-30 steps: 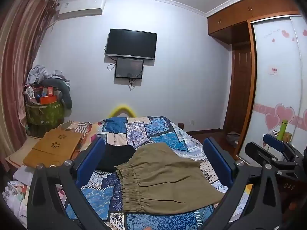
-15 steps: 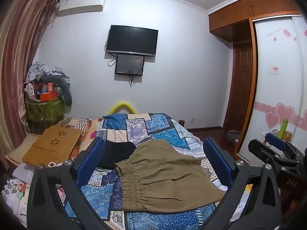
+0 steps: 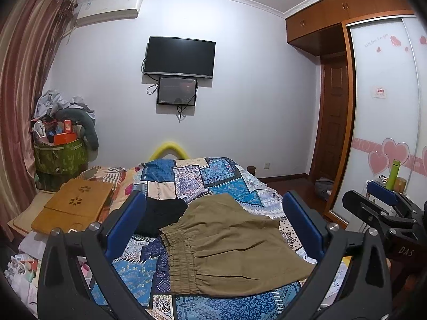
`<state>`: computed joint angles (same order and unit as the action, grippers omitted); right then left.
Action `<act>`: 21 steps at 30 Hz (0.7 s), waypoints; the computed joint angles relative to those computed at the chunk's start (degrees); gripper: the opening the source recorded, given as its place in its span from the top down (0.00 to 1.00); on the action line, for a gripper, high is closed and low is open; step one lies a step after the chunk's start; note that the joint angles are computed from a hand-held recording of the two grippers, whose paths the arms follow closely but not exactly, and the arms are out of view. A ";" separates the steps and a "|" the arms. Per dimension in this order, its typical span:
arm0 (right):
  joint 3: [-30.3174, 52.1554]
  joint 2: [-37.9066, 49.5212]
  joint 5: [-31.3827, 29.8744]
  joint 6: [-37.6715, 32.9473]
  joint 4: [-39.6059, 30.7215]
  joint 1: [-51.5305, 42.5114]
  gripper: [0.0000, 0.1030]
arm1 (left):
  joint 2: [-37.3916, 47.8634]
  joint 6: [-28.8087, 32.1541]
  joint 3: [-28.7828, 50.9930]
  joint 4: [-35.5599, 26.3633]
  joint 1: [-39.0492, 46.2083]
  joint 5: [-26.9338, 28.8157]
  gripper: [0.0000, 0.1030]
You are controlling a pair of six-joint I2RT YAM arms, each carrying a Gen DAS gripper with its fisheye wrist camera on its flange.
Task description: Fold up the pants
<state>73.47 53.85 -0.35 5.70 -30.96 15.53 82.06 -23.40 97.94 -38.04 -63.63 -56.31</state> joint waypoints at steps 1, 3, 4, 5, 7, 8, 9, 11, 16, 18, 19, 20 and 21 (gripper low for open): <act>-0.06 0.02 -0.04 -0.05 0.09 -0.07 0.00 | 0.05 0.17 0.12 0.03 -0.03 -0.06 0.00; -0.13 -0.03 -0.16 -0.03 0.11 -0.18 0.00 | 0.05 0.58 -0.04 0.40 -0.01 0.04 0.00; -0.19 -0.04 -0.36 -0.03 0.17 -0.31 0.00 | 0.07 0.71 0.03 0.44 0.00 0.08 0.00; -0.08 -0.02 -0.26 -0.02 0.09 -0.19 0.00 | 0.09 0.84 0.11 0.45 0.03 0.18 0.00; -0.22 0.15 -0.43 -0.17 0.46 -0.42 0.00 | 0.19 0.89 0.41 0.22 -0.20 0.03 0.00; -0.03 0.09 -0.38 -0.15 0.22 -0.39 0.00 | 0.22 0.94 0.49 0.20 -0.17 0.07 0.00; 0.03 0.08 -0.40 -0.19 0.13 -0.42 0.00 | 0.27 0.95 0.61 0.08 -0.14 0.13 0.00; -0.06 0.04 -0.46 -0.13 0.20 -0.47 0.00 | 0.07 0.92 0.24 0.21 -0.25 0.02 0.00; -0.07 0.06 -0.36 -0.09 0.24 -0.43 0.00 | -0.08 0.88 0.13 0.29 -0.25 0.04 0.00; 0.01 0.13 -0.41 -0.08 0.24 -0.50 0.00 | 0.04 0.96 0.13 0.41 -0.24 0.03 0.00; 0.00 0.17 -0.37 -0.08 0.30 -0.50 0.00 | 0.06 0.92 0.11 0.38 -0.27 -0.06 0.00; -0.01 0.17 -0.49 -0.10 0.24 -0.65 0.00 | 0.06 0.89 0.13 0.30 -0.28 -0.08 0.00; 0.00 0.21 -0.59 -0.13 0.22 -0.77 0.00 | 0.08 0.85 0.12 0.27 -0.28 -0.09 0.00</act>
<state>73.47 54.06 -0.94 5.57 -30.73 14.76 82.14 -22.55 98.06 -37.77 -63.91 -56.40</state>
